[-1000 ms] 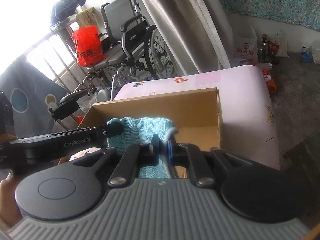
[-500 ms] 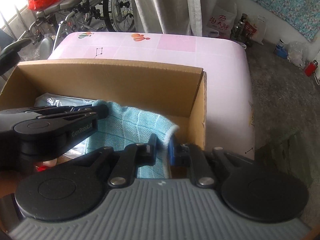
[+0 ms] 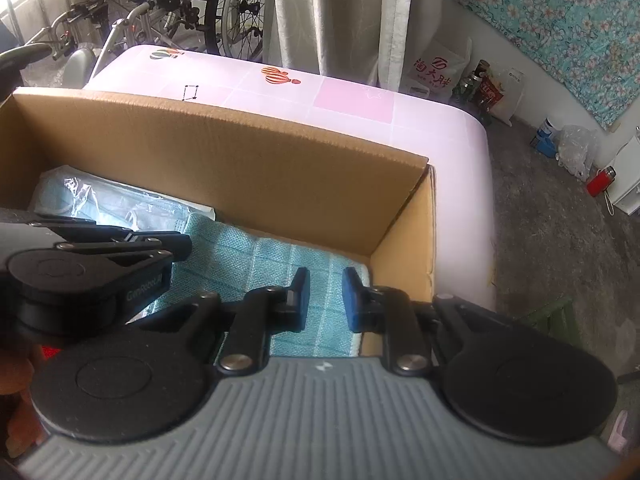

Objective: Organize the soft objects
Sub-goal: 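Lift the light-blue towel toward the cardboard box, then open the tool to release the towel in the box and withdraw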

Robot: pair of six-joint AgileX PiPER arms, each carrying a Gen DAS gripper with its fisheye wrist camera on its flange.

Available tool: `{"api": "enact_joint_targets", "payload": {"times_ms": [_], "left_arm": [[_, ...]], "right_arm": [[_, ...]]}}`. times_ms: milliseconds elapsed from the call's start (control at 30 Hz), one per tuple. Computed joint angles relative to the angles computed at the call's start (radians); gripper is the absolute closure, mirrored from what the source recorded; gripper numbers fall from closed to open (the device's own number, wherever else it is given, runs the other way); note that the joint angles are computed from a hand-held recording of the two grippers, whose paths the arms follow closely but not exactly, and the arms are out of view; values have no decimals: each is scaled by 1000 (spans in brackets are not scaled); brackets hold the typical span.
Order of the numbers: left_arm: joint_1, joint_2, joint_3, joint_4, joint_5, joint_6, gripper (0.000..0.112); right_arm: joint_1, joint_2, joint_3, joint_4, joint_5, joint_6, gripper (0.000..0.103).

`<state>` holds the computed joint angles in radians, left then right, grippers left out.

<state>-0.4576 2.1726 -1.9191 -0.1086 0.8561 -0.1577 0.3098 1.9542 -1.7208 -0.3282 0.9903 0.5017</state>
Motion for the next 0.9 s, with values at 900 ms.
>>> {"api": "enact_joint_targets", "payload": {"times_ms": [900], "left_arm": [[-333, -1002, 907, 206, 19, -350, 86]], "right_arm": [[-85, -1231, 900, 642, -83, -327, 81]]}}
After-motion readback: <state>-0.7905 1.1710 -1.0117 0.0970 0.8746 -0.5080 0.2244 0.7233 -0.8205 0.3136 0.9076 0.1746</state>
